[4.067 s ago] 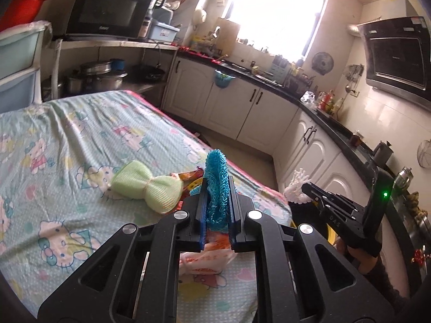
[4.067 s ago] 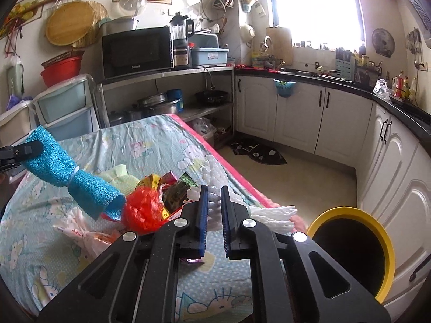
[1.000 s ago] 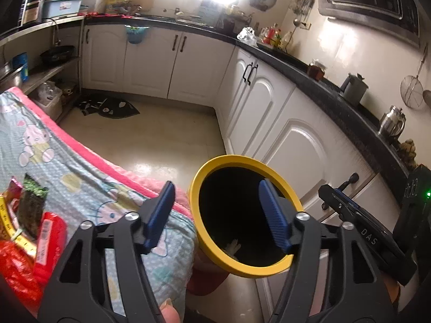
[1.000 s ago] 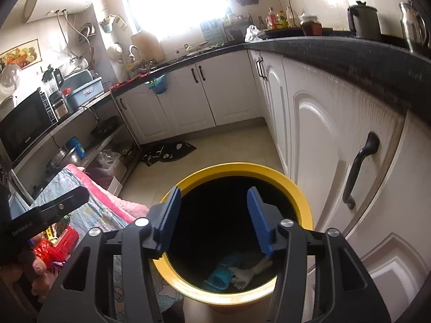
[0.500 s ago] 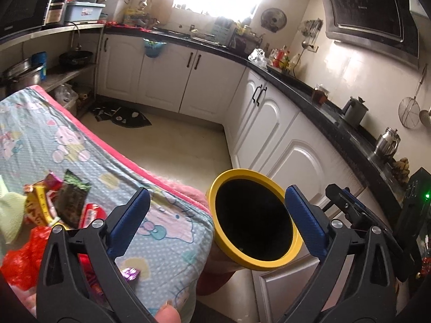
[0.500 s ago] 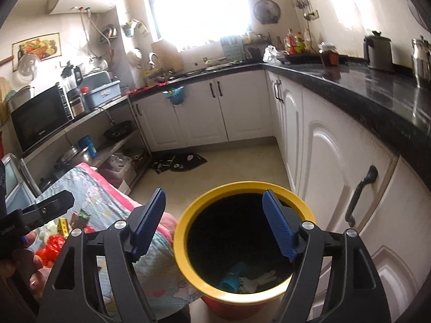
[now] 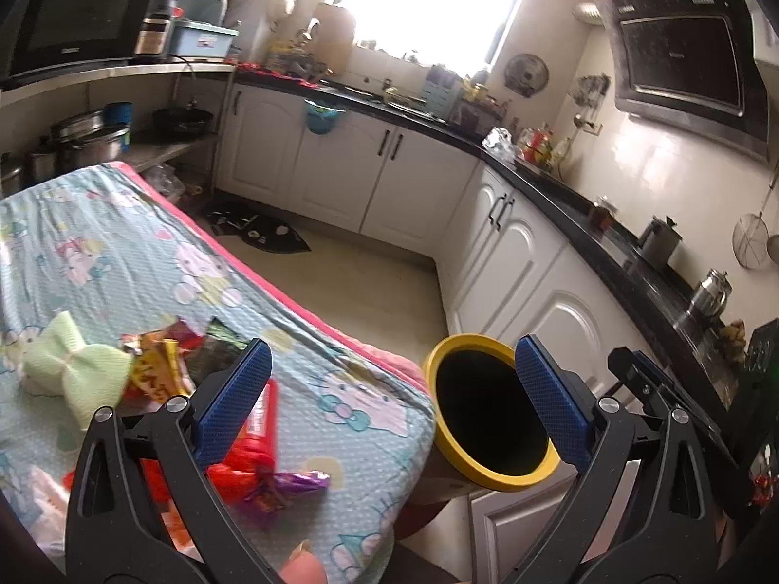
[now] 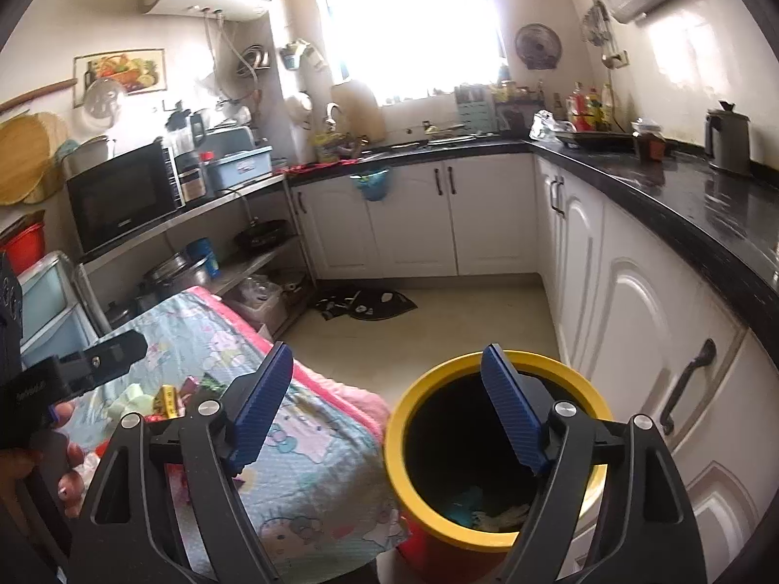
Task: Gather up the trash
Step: 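Move both tools back to the trash pile on the bed, then grasp the green mesh bow sponge with left tool while right tool grasps red bag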
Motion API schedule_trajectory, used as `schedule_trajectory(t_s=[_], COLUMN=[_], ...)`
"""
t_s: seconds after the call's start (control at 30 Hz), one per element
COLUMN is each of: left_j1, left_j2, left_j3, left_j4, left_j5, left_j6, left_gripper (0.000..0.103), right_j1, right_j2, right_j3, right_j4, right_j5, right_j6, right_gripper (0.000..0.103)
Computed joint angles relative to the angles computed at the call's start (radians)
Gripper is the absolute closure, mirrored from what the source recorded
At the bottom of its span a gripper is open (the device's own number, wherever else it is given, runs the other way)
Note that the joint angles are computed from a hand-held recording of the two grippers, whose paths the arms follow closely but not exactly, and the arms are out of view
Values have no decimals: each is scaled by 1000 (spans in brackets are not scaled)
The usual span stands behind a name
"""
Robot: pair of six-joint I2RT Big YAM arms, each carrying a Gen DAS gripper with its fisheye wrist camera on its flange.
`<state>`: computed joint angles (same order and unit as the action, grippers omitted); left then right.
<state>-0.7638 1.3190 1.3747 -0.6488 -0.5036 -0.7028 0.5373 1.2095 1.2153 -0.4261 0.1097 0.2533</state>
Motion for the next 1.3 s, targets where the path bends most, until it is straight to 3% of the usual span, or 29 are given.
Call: schedule_trajectory(t_s=[0.67,1.3], left_j1=[42,106], left_j2=[-165,-261], left_j3=[-104,-192], left_j4=[-80,-178], left_j5=[-128,-170], left_j6=[-55,-127], left_gripper=[11,11], right_j1=[142,252], right_j2=[41,156], right_j3=[59,147], right_j4=[-25,-73], right_j5=[-45,-123], right_j6=[-83,-169], right_gripper=[25,25])
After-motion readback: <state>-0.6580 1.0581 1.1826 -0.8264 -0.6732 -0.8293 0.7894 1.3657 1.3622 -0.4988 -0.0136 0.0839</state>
